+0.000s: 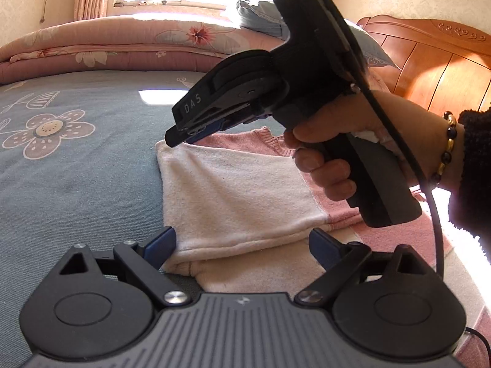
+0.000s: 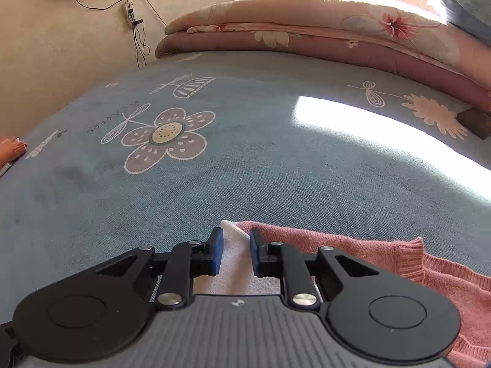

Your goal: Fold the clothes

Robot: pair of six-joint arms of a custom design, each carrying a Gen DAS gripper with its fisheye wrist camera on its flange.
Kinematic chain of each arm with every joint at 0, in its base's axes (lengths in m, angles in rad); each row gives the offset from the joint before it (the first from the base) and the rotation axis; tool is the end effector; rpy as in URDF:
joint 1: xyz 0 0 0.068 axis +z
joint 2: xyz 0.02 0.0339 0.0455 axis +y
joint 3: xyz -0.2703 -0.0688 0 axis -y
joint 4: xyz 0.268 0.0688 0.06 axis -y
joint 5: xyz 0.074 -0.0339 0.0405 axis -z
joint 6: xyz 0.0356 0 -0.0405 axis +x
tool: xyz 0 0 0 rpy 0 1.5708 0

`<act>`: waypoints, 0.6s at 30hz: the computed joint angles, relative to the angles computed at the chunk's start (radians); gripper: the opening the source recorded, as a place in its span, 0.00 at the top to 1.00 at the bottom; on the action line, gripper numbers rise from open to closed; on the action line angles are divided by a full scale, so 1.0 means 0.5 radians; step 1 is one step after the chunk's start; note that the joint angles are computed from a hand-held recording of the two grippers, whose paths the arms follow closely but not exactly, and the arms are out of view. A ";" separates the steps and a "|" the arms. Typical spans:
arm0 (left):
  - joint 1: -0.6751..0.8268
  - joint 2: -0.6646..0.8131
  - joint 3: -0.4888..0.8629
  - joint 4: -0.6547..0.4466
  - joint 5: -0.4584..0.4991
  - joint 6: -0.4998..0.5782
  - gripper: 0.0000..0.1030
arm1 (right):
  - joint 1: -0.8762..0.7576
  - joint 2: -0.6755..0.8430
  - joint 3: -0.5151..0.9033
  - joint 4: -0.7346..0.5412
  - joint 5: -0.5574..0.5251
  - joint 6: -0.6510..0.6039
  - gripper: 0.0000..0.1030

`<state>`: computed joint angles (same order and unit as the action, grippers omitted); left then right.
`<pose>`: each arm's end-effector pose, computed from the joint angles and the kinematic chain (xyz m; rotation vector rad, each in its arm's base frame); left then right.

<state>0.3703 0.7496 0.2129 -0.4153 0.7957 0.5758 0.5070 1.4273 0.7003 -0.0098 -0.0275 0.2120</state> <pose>0.1402 0.0271 0.1316 0.5204 2.1610 -0.5033 0.2641 0.1478 0.1741 -0.3581 2.3129 0.3949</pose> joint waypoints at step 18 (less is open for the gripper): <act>0.204 0.150 0.158 -0.187 0.114 0.209 0.09 | -0.055 -0.148 -0.056 -0.148 0.071 0.044 0.79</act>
<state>0.4722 0.8244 0.2919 -0.5086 0.8529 0.6804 0.4796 1.3534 0.6724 -0.0837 0.0080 0.2342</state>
